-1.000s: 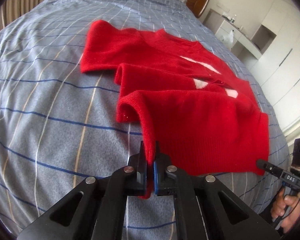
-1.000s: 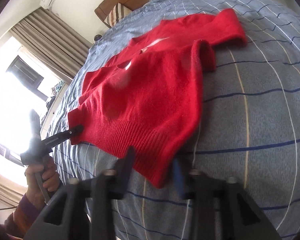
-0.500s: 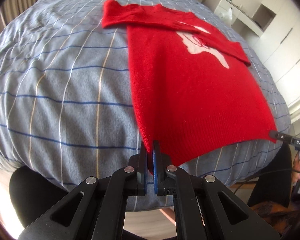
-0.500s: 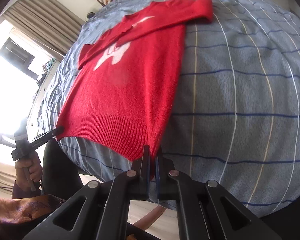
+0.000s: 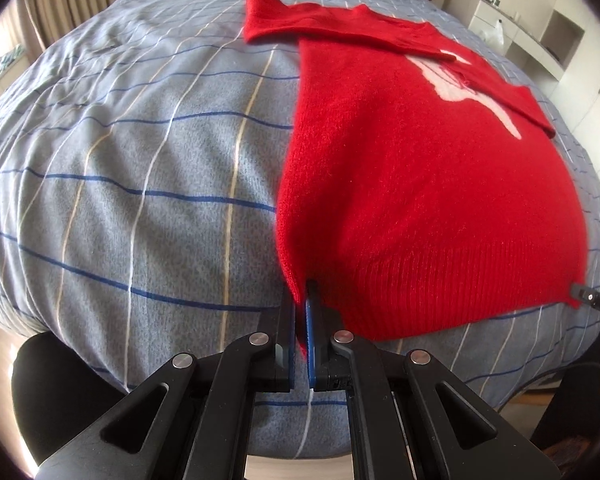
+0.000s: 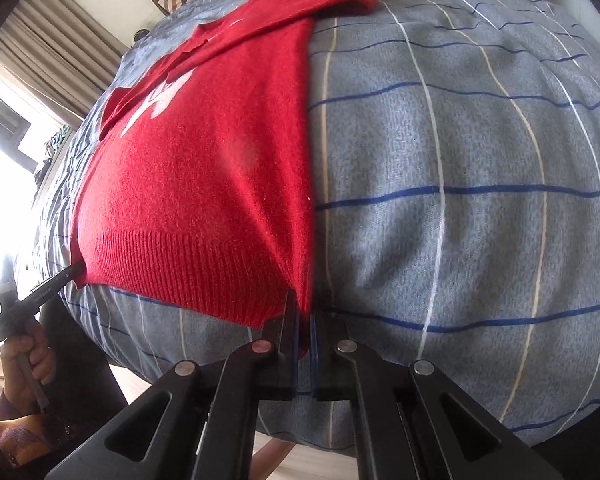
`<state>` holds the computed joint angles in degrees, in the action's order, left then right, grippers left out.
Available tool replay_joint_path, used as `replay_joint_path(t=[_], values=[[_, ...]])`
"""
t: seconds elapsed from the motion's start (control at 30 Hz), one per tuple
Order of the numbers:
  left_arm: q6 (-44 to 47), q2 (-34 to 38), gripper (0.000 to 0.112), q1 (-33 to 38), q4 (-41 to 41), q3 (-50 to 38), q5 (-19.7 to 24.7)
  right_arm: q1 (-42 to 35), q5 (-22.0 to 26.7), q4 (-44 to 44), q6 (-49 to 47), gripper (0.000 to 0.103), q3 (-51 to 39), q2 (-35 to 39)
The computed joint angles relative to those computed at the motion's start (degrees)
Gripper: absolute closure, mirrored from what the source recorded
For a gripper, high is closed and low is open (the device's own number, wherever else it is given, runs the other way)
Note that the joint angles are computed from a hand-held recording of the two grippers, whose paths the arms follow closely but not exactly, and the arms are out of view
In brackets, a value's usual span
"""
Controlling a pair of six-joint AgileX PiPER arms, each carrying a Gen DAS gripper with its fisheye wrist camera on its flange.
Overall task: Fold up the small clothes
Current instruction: 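Grasp the sweater hem with both grippers and pull it straight, then open both grippers and release the hem onto the bed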
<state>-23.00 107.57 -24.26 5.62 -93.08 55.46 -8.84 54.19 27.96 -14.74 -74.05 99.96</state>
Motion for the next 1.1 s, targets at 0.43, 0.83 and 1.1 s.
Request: replay_joint_path(t=[0.43,0.83,1.1], values=[[-1.80,0.56,0.110,0.12,-0.29,0.74,-2.19,-1.31,-3.62,3.77,-2.55,0.100,4.55,-1.61],[-2.71,0.24,0.110,-0.06,0.02,1.34,-2.59,-0.94,-4.86,3.72,-1.95,0.100,6.02,-2.78],[-2.60,0.05,0.109,0.14,-0.22,1.39,-2.26,-1.08,-5.03,4.38,-2.10,0.100,6.36,-2.89]])
